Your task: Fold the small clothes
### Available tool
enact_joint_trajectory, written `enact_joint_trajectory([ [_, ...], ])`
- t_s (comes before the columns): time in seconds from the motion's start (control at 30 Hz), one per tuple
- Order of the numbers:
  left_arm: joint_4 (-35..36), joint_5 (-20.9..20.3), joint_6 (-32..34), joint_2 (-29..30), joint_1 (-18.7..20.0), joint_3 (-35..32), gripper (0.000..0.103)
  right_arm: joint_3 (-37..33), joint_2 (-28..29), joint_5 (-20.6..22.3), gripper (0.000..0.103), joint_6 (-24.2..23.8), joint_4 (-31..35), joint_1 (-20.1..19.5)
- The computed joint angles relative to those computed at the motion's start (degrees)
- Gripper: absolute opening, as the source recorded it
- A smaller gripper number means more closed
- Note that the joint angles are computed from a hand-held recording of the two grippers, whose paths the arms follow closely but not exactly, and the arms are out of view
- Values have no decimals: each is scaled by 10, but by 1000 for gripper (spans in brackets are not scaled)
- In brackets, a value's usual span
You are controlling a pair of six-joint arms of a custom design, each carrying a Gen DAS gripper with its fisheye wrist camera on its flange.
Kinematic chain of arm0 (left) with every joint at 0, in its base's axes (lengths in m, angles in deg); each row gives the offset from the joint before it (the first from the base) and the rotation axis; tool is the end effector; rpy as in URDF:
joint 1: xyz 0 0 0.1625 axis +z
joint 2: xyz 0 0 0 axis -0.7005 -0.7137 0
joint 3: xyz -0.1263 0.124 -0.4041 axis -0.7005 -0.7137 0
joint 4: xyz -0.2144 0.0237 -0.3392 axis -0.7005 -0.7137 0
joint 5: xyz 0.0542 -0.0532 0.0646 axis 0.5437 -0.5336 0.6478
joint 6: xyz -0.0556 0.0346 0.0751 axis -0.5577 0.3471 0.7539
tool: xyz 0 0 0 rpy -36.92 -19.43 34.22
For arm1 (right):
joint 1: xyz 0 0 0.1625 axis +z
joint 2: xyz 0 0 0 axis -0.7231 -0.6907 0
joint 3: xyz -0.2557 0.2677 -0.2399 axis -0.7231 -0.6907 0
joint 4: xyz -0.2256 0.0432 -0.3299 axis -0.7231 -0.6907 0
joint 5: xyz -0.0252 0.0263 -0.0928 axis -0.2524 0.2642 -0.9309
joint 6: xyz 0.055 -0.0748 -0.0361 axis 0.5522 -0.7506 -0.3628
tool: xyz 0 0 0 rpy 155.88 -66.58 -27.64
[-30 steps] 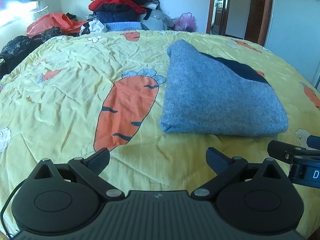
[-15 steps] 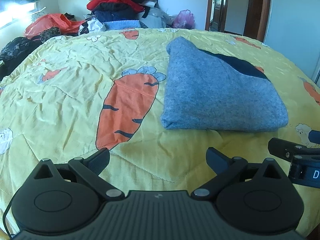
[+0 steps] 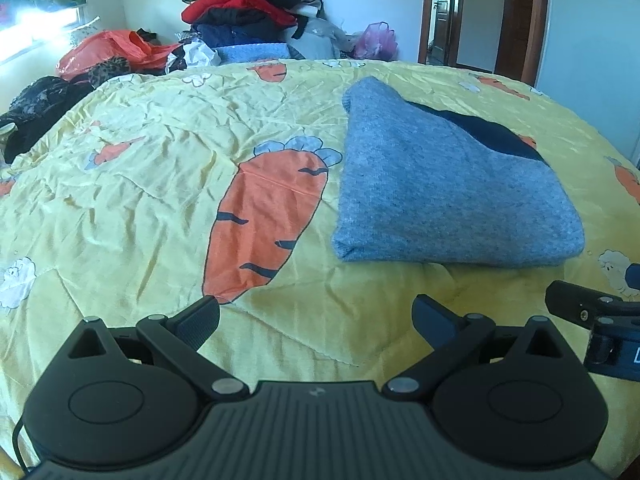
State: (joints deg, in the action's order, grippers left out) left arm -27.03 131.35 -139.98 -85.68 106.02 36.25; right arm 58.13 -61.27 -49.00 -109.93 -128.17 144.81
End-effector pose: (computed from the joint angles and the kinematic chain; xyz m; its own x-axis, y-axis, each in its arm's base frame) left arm -0.1825 -0.7523 0.0968 -0.6780 0.2582 -0.6882 0.6427 0.6626 -0.3846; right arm 0.1699 -0.6869 0.1074 -0.6988 0.2194 0.6808 -0.4369 0.6228 -0.6491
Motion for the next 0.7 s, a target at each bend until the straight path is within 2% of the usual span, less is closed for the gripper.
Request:
enact_joint_trajectory([
  [0.7,-27,-17,9,-14,-4,31,103,4,-2,0,103,0,-2,1],
])
